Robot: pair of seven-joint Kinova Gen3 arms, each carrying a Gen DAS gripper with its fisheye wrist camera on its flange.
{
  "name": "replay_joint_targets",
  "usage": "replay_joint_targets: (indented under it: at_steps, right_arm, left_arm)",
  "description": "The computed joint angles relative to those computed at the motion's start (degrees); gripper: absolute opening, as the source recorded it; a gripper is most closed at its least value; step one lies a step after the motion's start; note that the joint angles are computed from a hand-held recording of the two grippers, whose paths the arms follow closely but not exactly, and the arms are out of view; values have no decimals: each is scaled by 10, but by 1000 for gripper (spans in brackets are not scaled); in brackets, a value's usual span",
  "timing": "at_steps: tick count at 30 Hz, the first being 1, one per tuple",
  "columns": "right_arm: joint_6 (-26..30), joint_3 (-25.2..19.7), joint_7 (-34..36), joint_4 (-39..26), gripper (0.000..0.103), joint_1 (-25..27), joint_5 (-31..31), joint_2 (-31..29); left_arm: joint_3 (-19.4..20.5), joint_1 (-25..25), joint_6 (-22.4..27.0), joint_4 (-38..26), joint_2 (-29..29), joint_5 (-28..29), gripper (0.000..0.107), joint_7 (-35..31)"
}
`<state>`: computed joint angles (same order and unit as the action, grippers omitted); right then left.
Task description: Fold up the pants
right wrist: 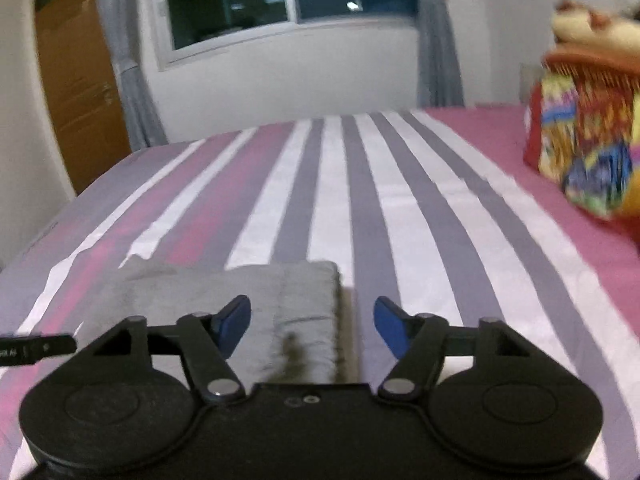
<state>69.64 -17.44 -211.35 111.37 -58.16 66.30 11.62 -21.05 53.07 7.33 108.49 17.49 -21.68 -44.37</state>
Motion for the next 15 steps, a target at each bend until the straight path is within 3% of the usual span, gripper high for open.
replay_joint_targets:
  at_steps: [7, 11, 15]
  right_arm:
    - [2, 15, 103, -58, 62, -16, -32, 63]
    - [-29, 26, 135, -54, 63, -8, -77, 85]
    - [-53, 48, 110, -46, 71, -17, -86, 83]
  left_arm:
    - [32, 16, 101, -46, 43, -50, 76, 22]
    - [20, 34, 82, -25, 48, -99, 80, 72]
    - [55, 6, 95, -32, 46, -118, 82, 85]
